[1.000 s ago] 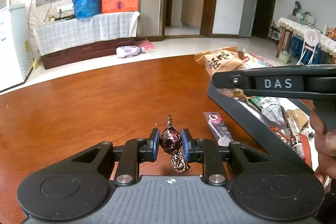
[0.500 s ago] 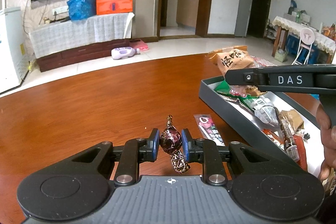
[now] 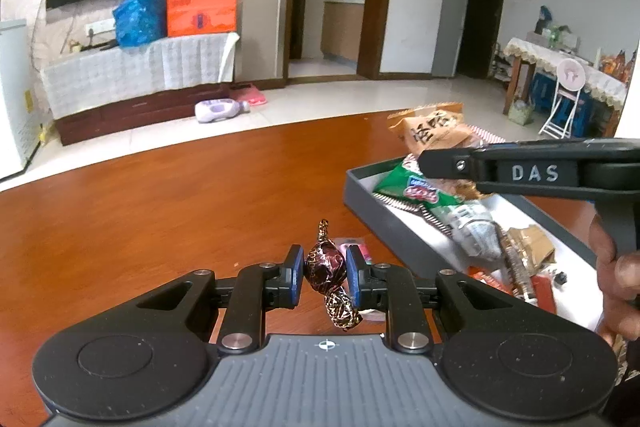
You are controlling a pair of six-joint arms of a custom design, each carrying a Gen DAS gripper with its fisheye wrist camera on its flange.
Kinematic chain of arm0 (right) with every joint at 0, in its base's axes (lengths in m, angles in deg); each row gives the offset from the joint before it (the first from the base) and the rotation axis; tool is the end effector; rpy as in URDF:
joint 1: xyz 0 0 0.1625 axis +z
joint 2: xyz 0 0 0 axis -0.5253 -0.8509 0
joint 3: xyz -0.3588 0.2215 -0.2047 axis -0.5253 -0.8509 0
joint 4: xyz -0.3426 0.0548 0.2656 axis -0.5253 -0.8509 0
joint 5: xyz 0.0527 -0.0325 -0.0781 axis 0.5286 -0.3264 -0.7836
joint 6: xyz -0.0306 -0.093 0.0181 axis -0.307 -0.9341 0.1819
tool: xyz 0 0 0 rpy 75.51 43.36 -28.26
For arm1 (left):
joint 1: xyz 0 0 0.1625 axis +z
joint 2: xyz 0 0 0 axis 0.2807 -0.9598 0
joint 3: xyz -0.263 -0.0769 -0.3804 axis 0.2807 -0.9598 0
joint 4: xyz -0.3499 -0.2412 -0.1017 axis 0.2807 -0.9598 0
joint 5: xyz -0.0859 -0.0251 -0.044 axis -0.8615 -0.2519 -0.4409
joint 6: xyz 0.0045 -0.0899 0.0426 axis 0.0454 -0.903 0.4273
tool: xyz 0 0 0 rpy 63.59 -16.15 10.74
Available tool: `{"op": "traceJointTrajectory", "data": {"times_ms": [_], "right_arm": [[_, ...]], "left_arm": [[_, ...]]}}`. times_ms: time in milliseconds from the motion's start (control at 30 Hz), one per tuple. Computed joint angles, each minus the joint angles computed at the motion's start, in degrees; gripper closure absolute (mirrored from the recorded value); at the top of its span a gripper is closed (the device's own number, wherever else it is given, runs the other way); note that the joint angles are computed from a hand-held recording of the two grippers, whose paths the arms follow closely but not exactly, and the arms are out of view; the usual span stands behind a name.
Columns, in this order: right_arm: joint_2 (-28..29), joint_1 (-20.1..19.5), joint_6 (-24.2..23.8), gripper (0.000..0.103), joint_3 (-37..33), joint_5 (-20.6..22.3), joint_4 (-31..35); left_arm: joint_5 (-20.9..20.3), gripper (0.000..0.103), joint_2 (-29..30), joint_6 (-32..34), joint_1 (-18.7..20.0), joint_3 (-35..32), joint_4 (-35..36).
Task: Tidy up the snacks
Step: 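Lift the candy and nut packet and carry both over the white box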
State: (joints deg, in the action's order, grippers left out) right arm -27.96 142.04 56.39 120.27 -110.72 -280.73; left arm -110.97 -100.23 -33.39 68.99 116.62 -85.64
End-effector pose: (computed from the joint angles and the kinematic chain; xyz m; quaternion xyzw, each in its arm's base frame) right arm 0.3596 -0.7614 -0.1044 0.1671 -0.8183 0.4614 0.2993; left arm 0.0781 -0.8336 0.2843 0.3710 0.8511 -0.3227 0.1840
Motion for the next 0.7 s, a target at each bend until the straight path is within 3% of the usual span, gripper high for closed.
{"op": "traceJointTrajectory", "data": {"times_ms": [700], "right_arm": [[-2.97, -0.78, -0.03, 0.061, 5.55, -2.26, -4.52]], "left_arm": [[-3.35, 0.079, 2.15, -0.45, -2.03, -0.03, 0.56]]}}
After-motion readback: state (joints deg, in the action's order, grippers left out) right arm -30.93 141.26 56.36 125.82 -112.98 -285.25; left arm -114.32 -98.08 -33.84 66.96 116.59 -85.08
